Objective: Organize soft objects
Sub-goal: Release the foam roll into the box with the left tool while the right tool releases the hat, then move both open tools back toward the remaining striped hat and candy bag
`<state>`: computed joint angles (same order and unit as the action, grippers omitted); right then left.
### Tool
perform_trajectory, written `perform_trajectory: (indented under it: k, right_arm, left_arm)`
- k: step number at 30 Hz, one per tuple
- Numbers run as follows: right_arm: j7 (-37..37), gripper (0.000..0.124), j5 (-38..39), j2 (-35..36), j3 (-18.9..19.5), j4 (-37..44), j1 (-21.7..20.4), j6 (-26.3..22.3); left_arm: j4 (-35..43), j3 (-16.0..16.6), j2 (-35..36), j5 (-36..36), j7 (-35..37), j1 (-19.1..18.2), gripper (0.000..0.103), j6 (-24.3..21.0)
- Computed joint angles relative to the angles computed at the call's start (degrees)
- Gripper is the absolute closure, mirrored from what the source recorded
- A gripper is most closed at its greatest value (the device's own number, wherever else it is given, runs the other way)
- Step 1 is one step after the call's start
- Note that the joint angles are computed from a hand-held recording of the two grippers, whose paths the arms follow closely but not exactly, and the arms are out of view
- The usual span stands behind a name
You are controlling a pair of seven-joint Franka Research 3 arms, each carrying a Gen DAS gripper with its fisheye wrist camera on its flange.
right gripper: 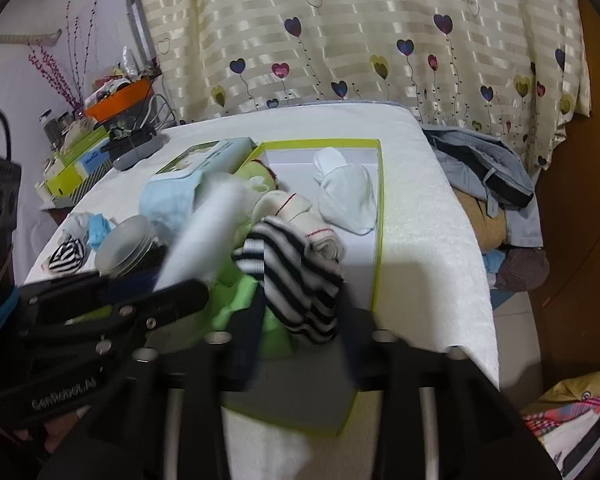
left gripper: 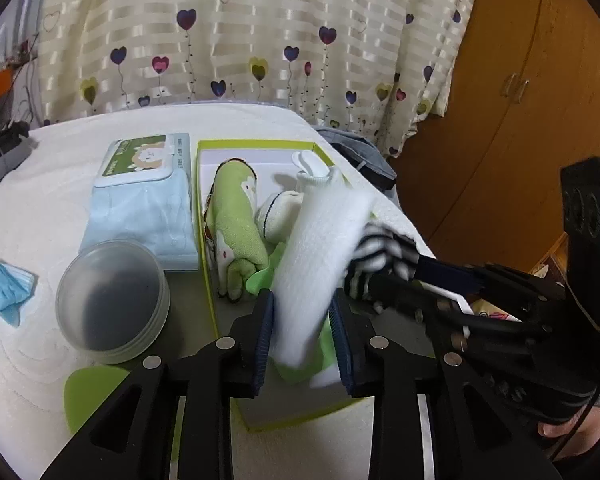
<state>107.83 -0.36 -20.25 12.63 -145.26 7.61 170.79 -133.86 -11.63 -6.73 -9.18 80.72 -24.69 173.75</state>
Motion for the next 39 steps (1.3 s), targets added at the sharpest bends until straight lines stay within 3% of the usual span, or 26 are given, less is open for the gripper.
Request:
perform_trajectory:
  k: [9,16,39]
  right_arm:
    - [3.5,0.074,-1.0,-6.5,2.9,-3.8,-2.8,-0.5]
    - [4.7,0.074,0.1,-9.7,3.2,-5.8,-2.0,-0.5]
    - [7.8,0.074,-2.0,-15.4,8.5,-5.4,-0.9,-2.3]
  left_arm:
    - [-3.5,1.8,-3.8,-2.1,1.3,-2.8,0.075,1.4]
    - [-7.1,4.7,-7.9,-2.2,1.0,-6.0,0.075,2.4]
    - [-16.5,6.1,-20.3,10.5,-12.3,-5.2,0.074,3.6]
